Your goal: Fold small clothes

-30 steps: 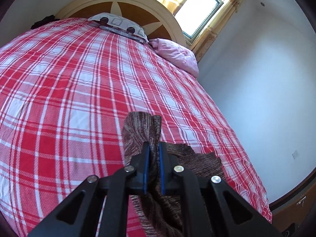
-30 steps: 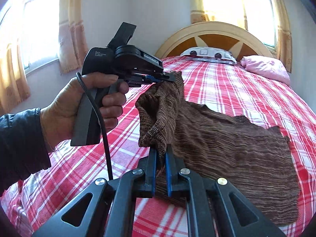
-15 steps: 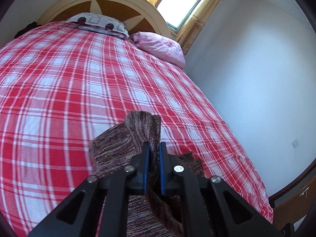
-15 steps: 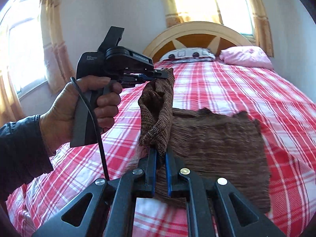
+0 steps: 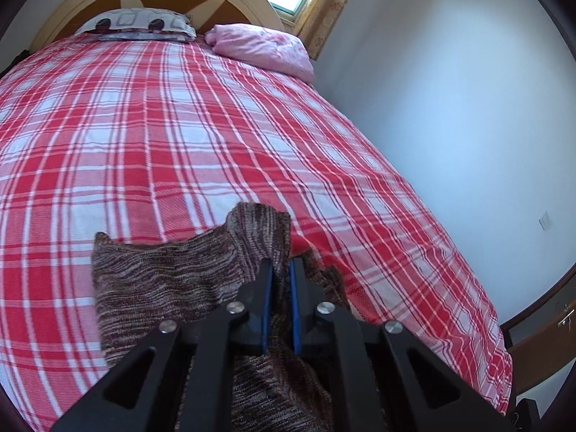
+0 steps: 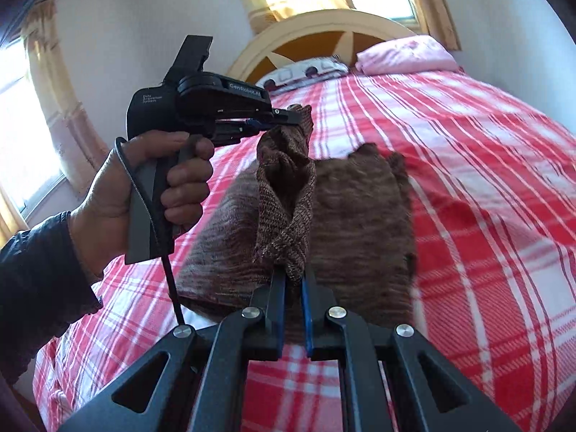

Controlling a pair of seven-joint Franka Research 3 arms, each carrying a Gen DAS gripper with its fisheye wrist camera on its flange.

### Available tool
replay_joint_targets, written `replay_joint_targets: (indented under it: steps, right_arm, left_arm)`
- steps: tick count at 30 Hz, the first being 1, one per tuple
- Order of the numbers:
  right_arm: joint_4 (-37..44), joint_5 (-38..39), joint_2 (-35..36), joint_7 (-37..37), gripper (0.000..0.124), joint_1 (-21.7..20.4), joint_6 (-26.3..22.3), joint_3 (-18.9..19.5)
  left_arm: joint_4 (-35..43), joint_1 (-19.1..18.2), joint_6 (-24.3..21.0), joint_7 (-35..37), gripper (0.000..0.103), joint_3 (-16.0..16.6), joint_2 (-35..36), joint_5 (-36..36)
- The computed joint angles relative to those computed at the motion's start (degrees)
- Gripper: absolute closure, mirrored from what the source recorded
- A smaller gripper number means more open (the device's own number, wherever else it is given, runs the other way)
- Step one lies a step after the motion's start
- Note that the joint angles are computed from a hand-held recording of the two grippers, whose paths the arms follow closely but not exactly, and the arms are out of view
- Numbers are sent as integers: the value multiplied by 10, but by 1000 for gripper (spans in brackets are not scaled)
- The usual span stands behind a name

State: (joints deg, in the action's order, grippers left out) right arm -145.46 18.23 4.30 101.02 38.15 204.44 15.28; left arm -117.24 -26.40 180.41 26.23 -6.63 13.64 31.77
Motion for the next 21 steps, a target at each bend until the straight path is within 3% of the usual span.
replay_joint_targets:
  steps: [6, 9, 15, 18, 20, 21]
  right_arm:
    - [-35, -119, -20, 116, 117, -39, -7, -3]
    - [-45, -206, -22, 207, 117, -63, -8, -11]
    - [-61, -271, -22, 284, 117, -84, 3, -21]
    - [-63, -323, -17, 342, 117, -101, 11, -26]
    - [-69, -358, -12, 383, 117, -114, 35, -28]
    - [-75, -369, -10, 399, 117, -121, 54, -30]
  left_arm:
    - [53, -9, -33, 28, 94, -18, 41, -10]
    - [74, -9, -50, 41, 94, -27, 58, -21]
    - [102, -29, -70, 42, 94, -19, 80, -14]
    - [120, -51, -111, 32, 92, -5, 83, 11]
    - [114, -57, -110, 20, 84, -1, 73, 33]
    - [104, -61, -109, 15, 76, 1, 61, 50]
